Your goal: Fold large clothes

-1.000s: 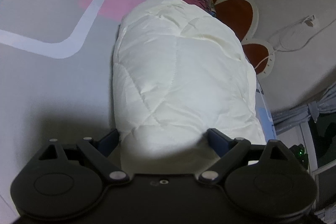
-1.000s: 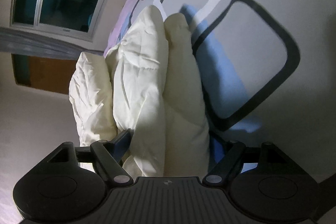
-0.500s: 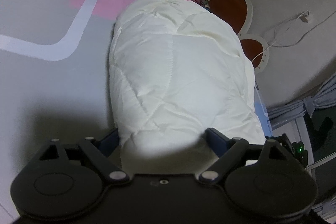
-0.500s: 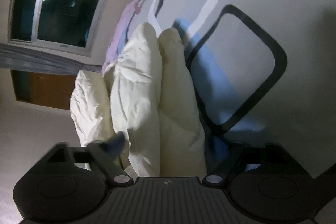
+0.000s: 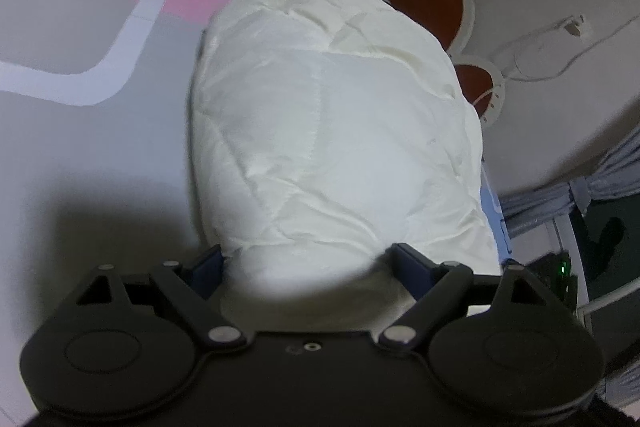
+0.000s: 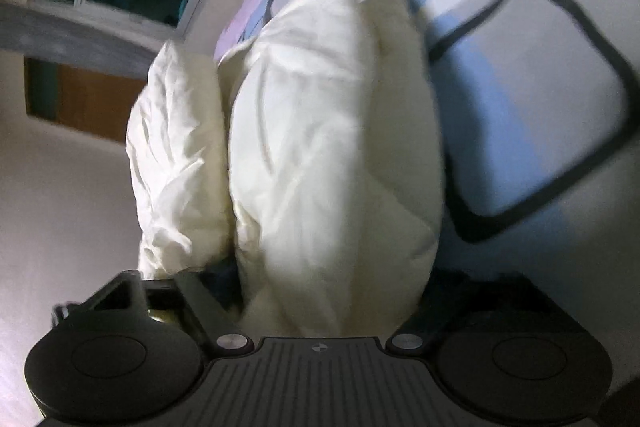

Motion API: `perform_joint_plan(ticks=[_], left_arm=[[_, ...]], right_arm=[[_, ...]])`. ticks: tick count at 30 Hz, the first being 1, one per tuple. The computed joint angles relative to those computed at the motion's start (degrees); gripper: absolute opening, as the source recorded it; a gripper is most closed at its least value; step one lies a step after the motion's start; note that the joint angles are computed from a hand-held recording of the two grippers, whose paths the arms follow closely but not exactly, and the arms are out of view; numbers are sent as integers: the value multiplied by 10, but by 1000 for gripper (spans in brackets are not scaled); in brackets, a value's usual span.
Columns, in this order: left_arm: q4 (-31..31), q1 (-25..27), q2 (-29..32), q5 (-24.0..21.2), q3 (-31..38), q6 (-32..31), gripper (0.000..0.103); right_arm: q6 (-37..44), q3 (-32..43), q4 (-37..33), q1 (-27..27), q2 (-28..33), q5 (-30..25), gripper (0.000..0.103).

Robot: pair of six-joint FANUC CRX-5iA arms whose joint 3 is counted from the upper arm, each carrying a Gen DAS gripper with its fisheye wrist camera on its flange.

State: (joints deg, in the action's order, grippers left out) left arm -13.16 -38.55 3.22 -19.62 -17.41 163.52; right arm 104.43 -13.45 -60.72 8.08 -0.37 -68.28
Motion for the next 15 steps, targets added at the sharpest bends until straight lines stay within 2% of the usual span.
perform_joint_plan(ticks=[5,8,12,15], left_arm=[[6,-1,0,-9,11,-47,76],[6,-1,-3,-7,13,-62,75],[-27,-2,-15,-12,19,-53,75],[-20,1,-22,-24,26,-94,75]], right_arm=[[10,5,7,10,-9,-2,57],[16,4,2,11,-15,-1,56],[22,4,-14,18,-20,6,55],[22,4,-22,26,-23,17,55]])
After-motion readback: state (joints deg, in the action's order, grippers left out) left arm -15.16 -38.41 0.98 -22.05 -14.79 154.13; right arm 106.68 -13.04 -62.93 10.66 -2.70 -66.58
